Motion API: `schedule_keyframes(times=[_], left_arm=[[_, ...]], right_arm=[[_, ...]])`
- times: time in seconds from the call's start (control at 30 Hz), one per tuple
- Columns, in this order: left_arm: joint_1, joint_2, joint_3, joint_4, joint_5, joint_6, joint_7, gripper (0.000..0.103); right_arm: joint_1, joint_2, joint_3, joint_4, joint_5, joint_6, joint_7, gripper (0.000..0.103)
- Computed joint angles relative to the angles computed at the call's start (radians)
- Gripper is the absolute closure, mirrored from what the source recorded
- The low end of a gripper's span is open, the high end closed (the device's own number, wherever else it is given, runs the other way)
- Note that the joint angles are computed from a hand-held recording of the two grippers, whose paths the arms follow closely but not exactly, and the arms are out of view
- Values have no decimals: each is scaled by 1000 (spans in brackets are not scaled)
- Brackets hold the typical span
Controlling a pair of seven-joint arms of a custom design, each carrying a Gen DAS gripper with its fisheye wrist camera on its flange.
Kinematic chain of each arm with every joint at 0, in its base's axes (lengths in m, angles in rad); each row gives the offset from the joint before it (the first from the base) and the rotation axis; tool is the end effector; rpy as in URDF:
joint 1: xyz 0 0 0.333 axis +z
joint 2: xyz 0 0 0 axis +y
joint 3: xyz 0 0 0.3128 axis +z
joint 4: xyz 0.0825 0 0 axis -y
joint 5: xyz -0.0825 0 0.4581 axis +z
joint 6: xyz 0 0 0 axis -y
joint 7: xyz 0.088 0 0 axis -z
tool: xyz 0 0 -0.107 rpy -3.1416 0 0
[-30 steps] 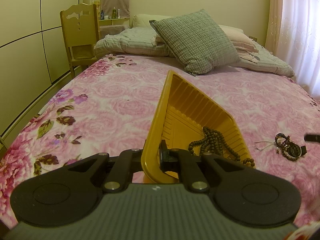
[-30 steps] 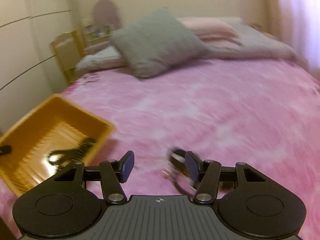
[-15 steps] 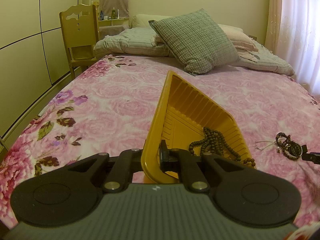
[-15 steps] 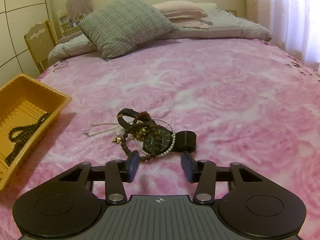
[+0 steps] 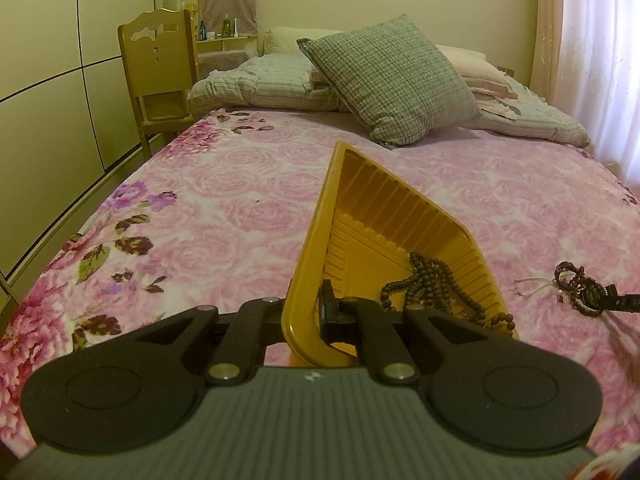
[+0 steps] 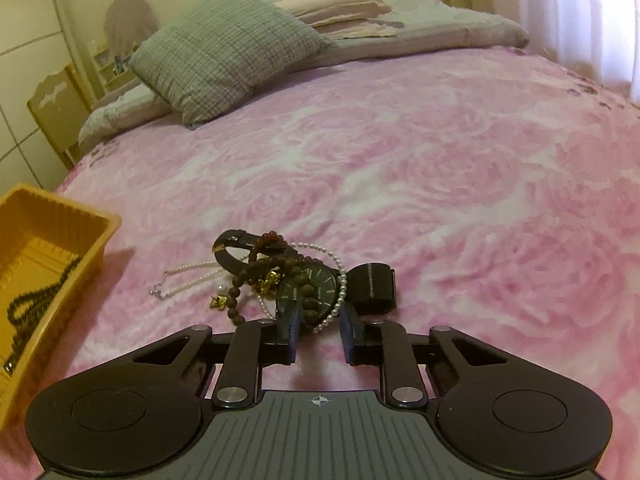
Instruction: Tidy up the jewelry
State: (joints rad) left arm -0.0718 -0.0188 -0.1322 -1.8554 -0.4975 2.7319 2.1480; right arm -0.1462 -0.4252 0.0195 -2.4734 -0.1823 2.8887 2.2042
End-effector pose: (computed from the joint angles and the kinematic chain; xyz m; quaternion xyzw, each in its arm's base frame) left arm 0.6671 -0.1201 0.6038 -0.4844 0.7450 -0.3894 0.2423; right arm 0.5261 -0.0558 0.5080 -0.4246 0.8070 -0.2583 0.3190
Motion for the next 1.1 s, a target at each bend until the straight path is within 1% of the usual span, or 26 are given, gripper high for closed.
schedule_keyframes(times=[0.03,0.07,0.1,0.13,0.17,0.27,0.33,0.47,0.53,0.63,0.73,0.8,0.87,0.9,0.93,1.03,1.1], left_arm=[[0,0,0,0,-1,0,1,96],[0,2,0,2,-3,0,4,96],[1,3,1,4,-6,0,8,96],[2,4,1,5,-7,-2,11,96],[1,3,0,4,-4,-1,7,96],[2,3,-1,4,-1,0,3,96],[2,4,-1,5,-1,-1,3,96],[2,5,-1,7,-5,-1,9,96],[3,5,-2,6,-5,-1,7,96],[2,2,-1,1,-3,-3,3,96],[2,3,-1,2,0,-5,-1,96],[2,3,-1,0,2,-2,-2,96],[2,3,-1,1,0,-2,1,96],[2,4,0,2,-2,-3,4,96],[2,4,-1,2,-1,-2,4,96],[2,4,-2,2,1,-2,-1,96],[2,4,-1,2,2,-2,0,96]], right_arm=[[-3,-4,3,-2,-1,-2,5,92],[-2,-11,1,-6,-1,-1,3,96],[-1,-16,1,-8,1,-2,2,99],[4,-23,-3,-11,5,-3,-5,99],[1,-27,1,-12,1,-3,-6,102],[-14,-47,18,-15,-17,-4,-1,103],[-35,-62,39,-17,-42,0,14,103],[-24,-73,31,-4,-51,-4,-12,103],[-11,-58,18,11,-50,-12,-46,102],[-28,-29,36,28,-71,-26,-39,102],[-18,-7,26,34,-82,-22,-64,99],[-29,8,40,46,-115,-39,-66,93],[-33,22,46,55,-141,-52,-66,83],[-42,25,54,57,-165,-56,-58,81],[-52,29,64,59,-195,-58,-48,81],[-38,39,54,62,-223,-63,-59,81],[-47,41,69,68,-270,-79,-51,82]])
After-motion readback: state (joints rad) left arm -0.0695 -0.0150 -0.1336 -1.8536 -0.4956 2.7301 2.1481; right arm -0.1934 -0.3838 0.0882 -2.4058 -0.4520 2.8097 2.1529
